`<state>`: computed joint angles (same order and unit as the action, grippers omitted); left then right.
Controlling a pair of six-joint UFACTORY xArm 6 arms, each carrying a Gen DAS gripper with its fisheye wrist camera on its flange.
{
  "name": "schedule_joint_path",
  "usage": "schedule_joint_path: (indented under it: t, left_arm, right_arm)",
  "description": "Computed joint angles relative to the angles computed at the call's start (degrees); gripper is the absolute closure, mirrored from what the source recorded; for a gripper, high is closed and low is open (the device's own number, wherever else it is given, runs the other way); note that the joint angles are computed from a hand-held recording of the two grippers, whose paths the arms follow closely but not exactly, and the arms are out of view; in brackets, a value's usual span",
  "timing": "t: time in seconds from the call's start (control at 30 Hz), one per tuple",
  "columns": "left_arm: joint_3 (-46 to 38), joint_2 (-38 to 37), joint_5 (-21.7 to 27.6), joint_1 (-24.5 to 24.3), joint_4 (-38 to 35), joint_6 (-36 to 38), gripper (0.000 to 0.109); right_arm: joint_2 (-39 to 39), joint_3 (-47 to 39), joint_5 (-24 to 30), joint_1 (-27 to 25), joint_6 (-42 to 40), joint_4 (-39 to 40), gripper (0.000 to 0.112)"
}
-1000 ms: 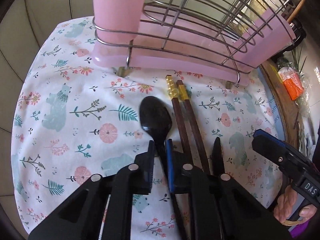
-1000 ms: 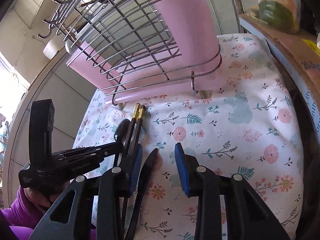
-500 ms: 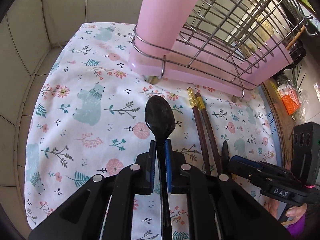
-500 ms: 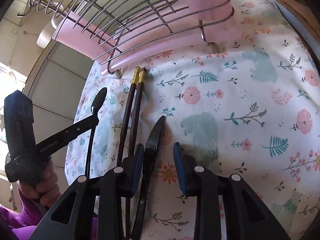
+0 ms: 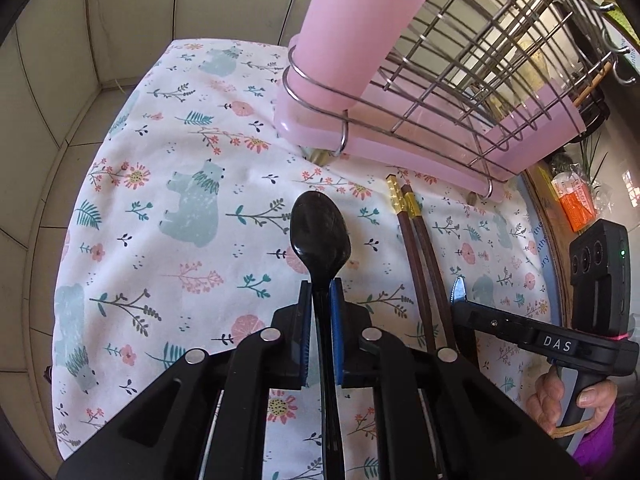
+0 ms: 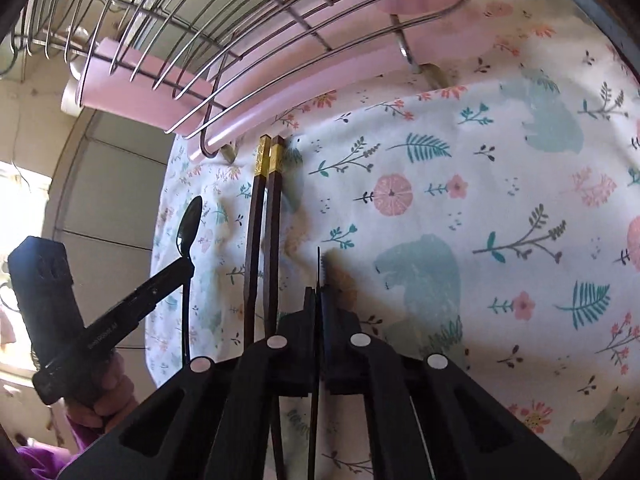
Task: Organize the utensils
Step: 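Lift the black spoon with the left tool while the right tool lifts the dark chopstick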
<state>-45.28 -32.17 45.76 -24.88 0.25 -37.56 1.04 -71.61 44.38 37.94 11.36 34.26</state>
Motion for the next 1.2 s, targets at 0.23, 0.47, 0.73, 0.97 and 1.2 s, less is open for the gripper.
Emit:
schedule_joint_path:
  t: [0.23, 0.47, 0.73, 0.97, 1.2]
  left_arm:
    - [0.8, -3.2, -3.4, 0.3, 2.6, -1.0, 0.1]
    - [0.7, -5.5, -4.8, 0.1, 8.2, -4.7, 0.1]
    - [-0.5, -7.9, -7.3, -0.8, 18.5, -11.8, 0.1]
    - [-3.7, -8.5, -10.5, -0.2, 28.5, -18.6, 0.1]
    - [-9.7, -5.6, -16.0, 2.4, 37.8, -25.1, 0.1]
  right_arm:
    - [-5.2, 4.4, -8.8, 1.5, -5.7, 3.1, 0.11]
    - [-8.0, 6.6, -14.0, 2.7, -5.0, -1.0, 0.11]
    - [-13.9, 11.1, -20.6, 1.8, -2.6, -5.8, 0.11]
    - [-17.3, 11.1, -29.5, -0.7, 1.7, -15.1, 0.11]
    - [-14.8, 4.7, -38.2, -5.1, 21.1, -41.6, 0.11]
